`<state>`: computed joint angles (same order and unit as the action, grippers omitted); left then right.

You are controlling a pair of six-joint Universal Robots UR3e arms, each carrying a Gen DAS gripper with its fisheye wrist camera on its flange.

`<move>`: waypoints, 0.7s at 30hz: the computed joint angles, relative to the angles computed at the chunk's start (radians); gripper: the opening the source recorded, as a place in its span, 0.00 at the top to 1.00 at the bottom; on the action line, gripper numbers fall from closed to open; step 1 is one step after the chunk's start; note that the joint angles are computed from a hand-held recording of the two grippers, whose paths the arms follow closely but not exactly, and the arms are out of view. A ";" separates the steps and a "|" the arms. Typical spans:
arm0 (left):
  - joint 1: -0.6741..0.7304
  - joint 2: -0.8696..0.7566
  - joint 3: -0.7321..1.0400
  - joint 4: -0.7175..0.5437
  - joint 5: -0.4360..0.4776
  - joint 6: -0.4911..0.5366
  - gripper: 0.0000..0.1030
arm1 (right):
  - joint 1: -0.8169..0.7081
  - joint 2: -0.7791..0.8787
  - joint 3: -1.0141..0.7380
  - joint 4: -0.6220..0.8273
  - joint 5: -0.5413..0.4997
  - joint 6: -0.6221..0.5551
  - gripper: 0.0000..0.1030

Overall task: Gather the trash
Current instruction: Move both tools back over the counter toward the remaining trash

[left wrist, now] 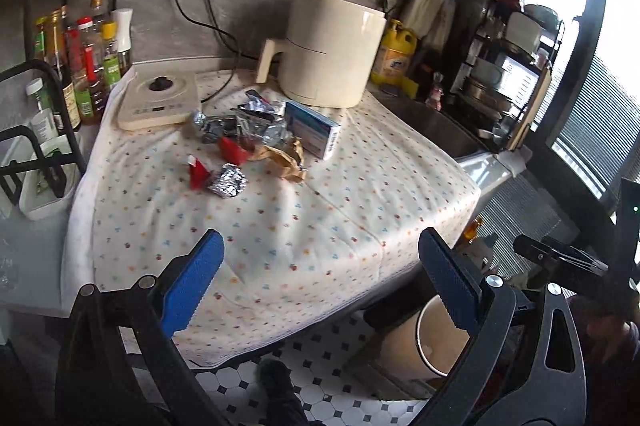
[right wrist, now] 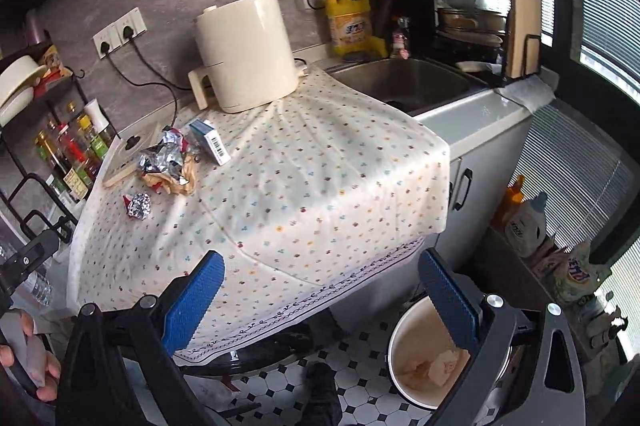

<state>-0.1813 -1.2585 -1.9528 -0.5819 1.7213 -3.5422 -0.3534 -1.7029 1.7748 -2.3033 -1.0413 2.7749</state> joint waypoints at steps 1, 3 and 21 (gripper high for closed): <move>0.021 0.016 -0.012 -0.004 -0.008 0.002 0.06 | 0.025 0.015 -0.012 -0.015 -0.008 0.007 0.08; 0.091 0.069 -0.051 -0.011 -0.074 0.013 0.06 | 0.062 0.053 -0.048 -0.016 -0.002 0.019 0.08; 0.360 0.050 -0.125 0.001 -0.145 0.055 0.06 | 0.349 0.551 -0.645 0.119 -0.019 0.125 0.08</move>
